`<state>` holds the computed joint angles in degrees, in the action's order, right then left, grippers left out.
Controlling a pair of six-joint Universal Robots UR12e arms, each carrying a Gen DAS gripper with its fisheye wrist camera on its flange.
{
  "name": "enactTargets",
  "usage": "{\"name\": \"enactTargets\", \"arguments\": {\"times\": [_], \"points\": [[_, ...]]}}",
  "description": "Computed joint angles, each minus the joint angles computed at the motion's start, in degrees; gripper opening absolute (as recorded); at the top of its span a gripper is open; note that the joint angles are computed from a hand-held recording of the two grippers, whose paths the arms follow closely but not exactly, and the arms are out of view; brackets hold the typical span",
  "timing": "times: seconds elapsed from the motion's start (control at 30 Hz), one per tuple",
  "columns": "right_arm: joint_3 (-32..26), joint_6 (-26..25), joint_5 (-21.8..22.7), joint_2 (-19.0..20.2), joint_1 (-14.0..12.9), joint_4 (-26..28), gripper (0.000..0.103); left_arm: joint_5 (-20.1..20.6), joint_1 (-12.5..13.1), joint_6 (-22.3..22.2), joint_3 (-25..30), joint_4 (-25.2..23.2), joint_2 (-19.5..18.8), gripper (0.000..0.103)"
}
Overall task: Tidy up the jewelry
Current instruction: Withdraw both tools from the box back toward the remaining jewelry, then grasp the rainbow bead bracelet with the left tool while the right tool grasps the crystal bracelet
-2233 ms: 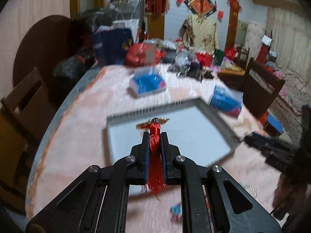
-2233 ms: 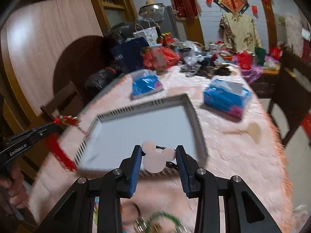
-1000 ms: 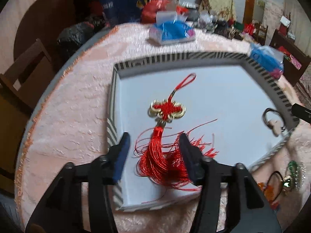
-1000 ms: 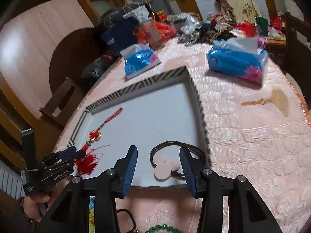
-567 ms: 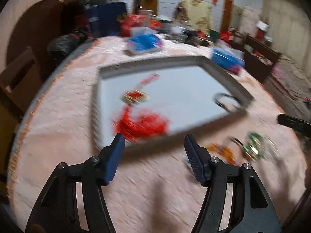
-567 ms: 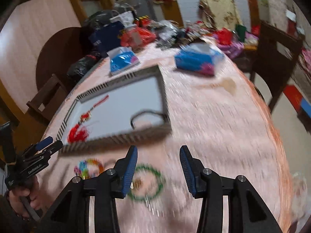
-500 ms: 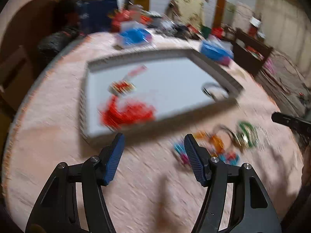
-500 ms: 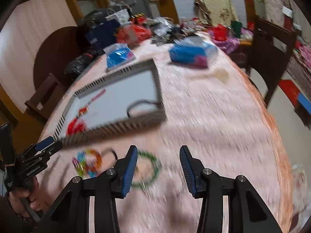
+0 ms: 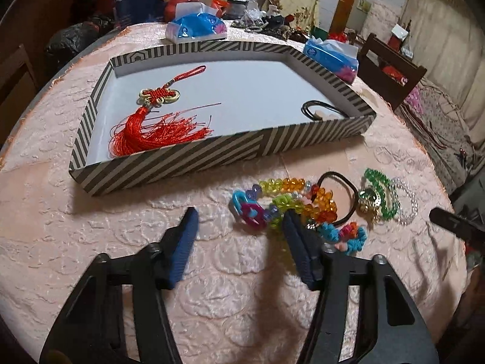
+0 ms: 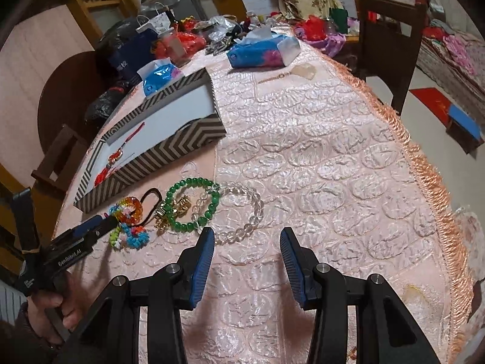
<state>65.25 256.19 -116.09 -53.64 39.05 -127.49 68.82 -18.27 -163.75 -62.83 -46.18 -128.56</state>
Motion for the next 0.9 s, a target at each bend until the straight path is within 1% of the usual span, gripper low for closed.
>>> {"name": "enactTargets", "arguments": {"times": [0.07,0.1,0.13,0.17,0.2,0.27,0.33,0.4,0.43,0.47,0.53,0.57,0.6,0.63,0.7,0.77,0.83,0.9], "points": [[-0.43,-0.59,0.32,0.25,-0.04,0.4,0.043,-1.64,0.08,0.38,-0.16,0.06,0.02,0.023],[-0.6,-1.01,0.57,0.41,-0.1,0.2,0.043,-3.12,0.22,0.9,-0.09,-0.59,0.03,0.014],[-0.53,-1.39,0.78,0.46,-0.15,-0.4,0.043,-3.75,0.22,1.63,-0.4,-0.41,0.23,0.003],[-0.59,-1.82,1.01,0.58,-0.23,-0.94,0.043,-3.67,0.17,2.17,-0.87,0.37,0.48,0.003],[-0.64,-2.69,1.07,0.72,-0.22,-1.74,0.043,-4.39,0.27,2.55,-1.62,1.46,0.84,0.002],[-1.08,-5.2,0.88,1.22,-0.12,-3.34,0.043,-6.58,0.75,2.03,-2.3,2.17,1.23,0.001],[-1.83,-8.19,0.9,1.93,-0.13,-5.05,0.043,-9.16,1.45,0.73,-3.32,4.05,1.78,0.001],[-2.41,-11.43,1.71,2.65,-0.29,-7.61,0.043,-10.77,1.94,0.01,-3.55,4.47,1.99,0.001],[-2.73,-12.63,2.13,2.98,-0.4,-8.12,0.043,-10.67,2.0,0.06,-3.38,4.38,1.94,0.001],[-3.55,-14.18,2.54,3.47,-0.55,-7.58,0.043,-10.11,1.94,0.35,-3.09,4.46,1.77,0.001],[-5.22,-15.63,2.14,4.28,-0.65,-4.85,0.043,-10.21,2.09,0.24,-2.08,3.03,1.24,0.001],[-5.64,-16.59,2.83,4.59,-0.84,-4.31,0.04,-10.0,2.16,-0.19,-1.69,2.46,1.03,0.003],[-5.83,-17.21,3.56,4.75,-1.02,-3.83,0.034,-9.31,2.15,-0.56,-1.35,2.11,0.82,0.004],[-7.03,-17.93,3.97,5.32,-1.14,-1.2,0.033,-8.56,2.13,-0.99,-1.19,2.11,0.68,0.007],[-8.92,-20.19,2.9,6.26,-0.95,1.69,0.033,-8.23,2.24,-1.78,-1.07,1.68,0.55,0.015],[-10.39,-21.65,1.69,6.89,-0.68,4.3,0.03,-7.8,2.33,-2.65,-1.12,1.71,0.47,0.038],[-11.77,-21.96,0.54,7.43,-0.42,7.33,0.024,-7.58,2.37,-3.33,-1.27,1.97,0.47,0.044],[-11.67,-20.62,0.5,7.18,-0.36,8.47,0.012,-7.8,2.39,-3.03,-1.07,1.13,0.43,0.044]]}}
